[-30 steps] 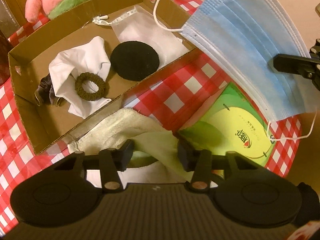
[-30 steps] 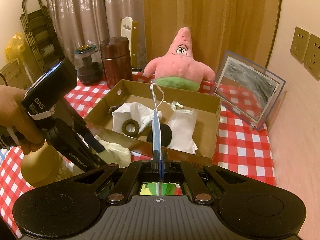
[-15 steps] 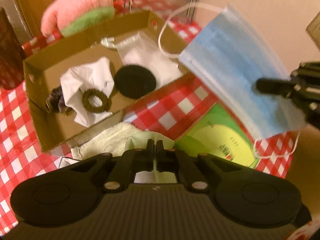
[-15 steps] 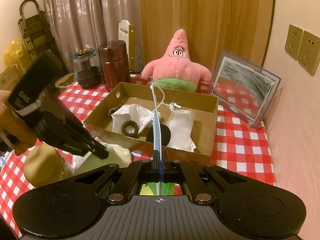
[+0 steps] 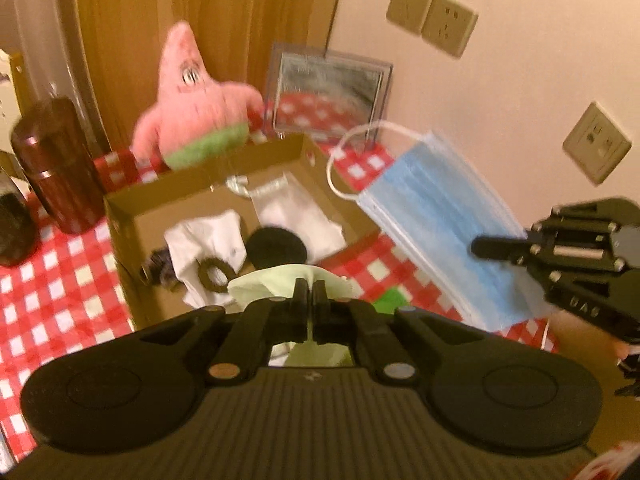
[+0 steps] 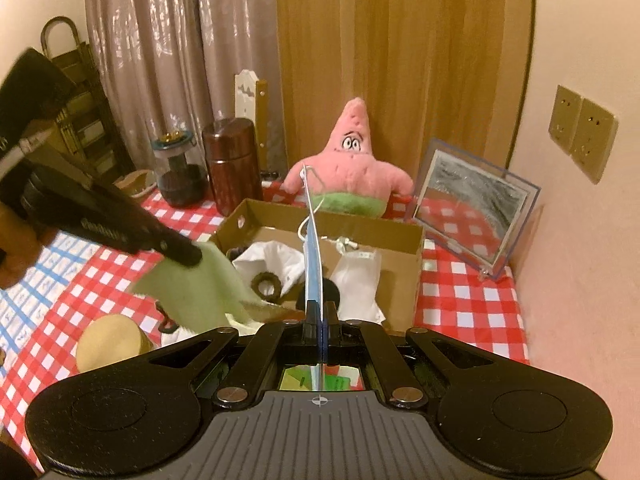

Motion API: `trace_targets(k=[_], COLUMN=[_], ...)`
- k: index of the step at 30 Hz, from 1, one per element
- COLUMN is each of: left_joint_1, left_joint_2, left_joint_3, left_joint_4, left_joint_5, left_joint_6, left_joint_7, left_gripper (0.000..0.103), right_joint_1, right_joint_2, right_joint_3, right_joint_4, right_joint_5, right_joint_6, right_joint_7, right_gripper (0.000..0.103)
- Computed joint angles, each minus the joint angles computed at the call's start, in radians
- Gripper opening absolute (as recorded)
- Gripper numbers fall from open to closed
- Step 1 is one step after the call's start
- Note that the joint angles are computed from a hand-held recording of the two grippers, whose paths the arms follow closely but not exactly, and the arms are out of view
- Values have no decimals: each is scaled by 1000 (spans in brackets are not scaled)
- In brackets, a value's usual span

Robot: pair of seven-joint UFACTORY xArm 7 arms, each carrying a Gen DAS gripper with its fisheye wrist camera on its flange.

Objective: Organize soft objects
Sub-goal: 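Carry the green cloth and blue mask over the box and lower them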

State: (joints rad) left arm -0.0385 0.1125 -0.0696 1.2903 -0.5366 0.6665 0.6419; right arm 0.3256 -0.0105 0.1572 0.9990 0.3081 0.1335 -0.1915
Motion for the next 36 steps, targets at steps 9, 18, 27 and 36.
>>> trace_targets(k=[9,18,27,36], left_joint_1=[-14,-11,26,58], left_joint_2=[-53,-13,112,281], left_joint_3=[10,15,0,-21], left_joint_4=[-11,28,133,280], left_joint_5=[22,43,79,151], left_joint_6=[-48,-80,-135,-170], left_joint_7=[-33,-61,-107,-191], left_gripper=[1,1,1,1], right_joint_1=[-10,-24,-53,-52], right_joint_2=[-19,37,191,378], right_joint_3=[-8,-9,-4,-17], right_joint_4=[6,66,220,425], right_joint_5=[-91,-143,-154,-209], right_joint_6=[32,58,72,79], right_joint_7=[120,158,158,212], right_gripper=[0,0,0,0])
